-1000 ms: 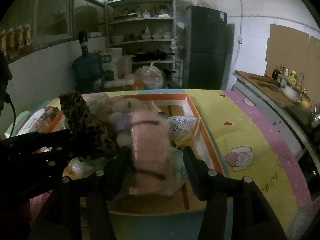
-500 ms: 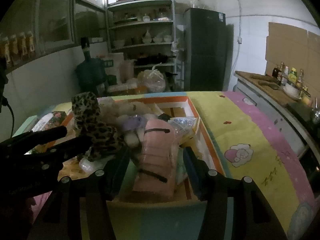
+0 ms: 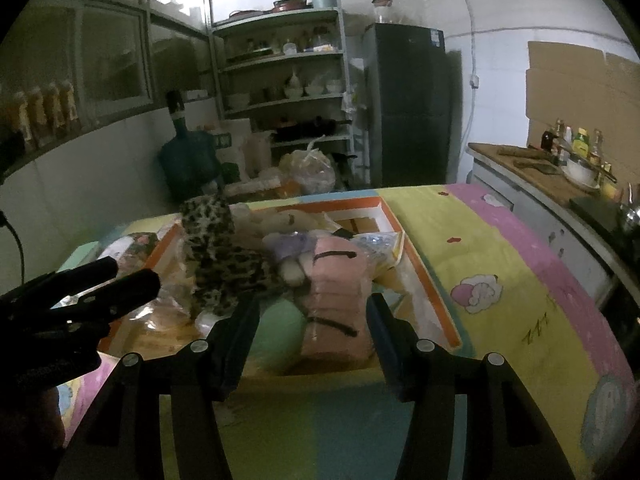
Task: Organize soft objects
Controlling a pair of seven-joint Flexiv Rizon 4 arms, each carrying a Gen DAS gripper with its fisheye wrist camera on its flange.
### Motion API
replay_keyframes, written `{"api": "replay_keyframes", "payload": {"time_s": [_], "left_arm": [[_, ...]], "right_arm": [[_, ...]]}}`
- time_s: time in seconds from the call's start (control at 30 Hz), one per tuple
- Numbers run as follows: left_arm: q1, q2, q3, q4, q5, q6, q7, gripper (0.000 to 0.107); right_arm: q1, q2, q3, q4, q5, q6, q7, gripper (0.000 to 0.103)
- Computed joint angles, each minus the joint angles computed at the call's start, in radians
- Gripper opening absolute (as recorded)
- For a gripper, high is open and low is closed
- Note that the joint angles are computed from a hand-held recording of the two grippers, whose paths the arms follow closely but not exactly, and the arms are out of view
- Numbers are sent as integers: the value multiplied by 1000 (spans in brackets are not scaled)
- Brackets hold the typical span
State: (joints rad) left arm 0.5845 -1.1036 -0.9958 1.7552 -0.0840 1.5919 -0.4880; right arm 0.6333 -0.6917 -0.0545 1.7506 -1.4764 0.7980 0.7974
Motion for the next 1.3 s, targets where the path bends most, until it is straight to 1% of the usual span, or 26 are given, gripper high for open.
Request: {"api": "replay_keyframes", "payload": {"time_s": [0.1, 0.17, 0.2, 0.23, 0.27, 0.37, 0.47, 0.53, 0.6, 0.77, 0.83, 0.93, 1.1, 1.3], "left_arm": [[15, 9, 4, 27, 26, 69, -17, 72], [18, 19, 21, 44, 60, 127, -43, 72], [23, 25, 27, 53, 77, 148, -57, 72], [35, 25, 24, 61, 94, 157, -68, 72], [46, 27, 23, 70, 110, 168, -82, 72], [88, 18, 8, 97, 165, 225, -124, 72], [124, 21, 5, 121, 215, 258, -165, 71], [150, 27, 4, 131, 244, 258, -191, 70], [178, 36, 2, 144, 267, 245, -221, 67], [224, 65, 27, 181, 314, 280, -294, 67], [257, 69, 26, 199, 343, 289, -313, 67], [314, 68, 9, 229, 378, 292, -335, 67], [401, 60, -17, 279, 429, 314, -354, 67], [516, 36, -66, 349, 489, 321, -336, 67]], "right_arm": [[19, -1, 2, -10, -2, -22, 3, 57], [33, -1, 4, -17, 9, -48, -2, 58], [42, -2, 5, -21, 14, -63, -5, 60], [54, -1, 6, -24, 18, -82, -5, 65], [60, 0, 6, -25, 18, -92, -3, 67], [94, -2, 9, -44, 24, -145, -5, 67], [123, -6, 12, -62, 26, -188, -7, 68], [139, -12, 14, -81, 28, -205, -18, 68], [155, -25, 16, -105, 38, -216, -36, 68], [200, -60, 8, -165, 57, -228, -44, 68], [222, -76, 2, -192, 62, -235, -42, 68], [257, -97, -7, -228, 82, -261, -61, 68], [326, -122, -18, -277, 123, -341, -91, 69], [387, -134, -16, -311, 163, -414, -99, 69]]}}
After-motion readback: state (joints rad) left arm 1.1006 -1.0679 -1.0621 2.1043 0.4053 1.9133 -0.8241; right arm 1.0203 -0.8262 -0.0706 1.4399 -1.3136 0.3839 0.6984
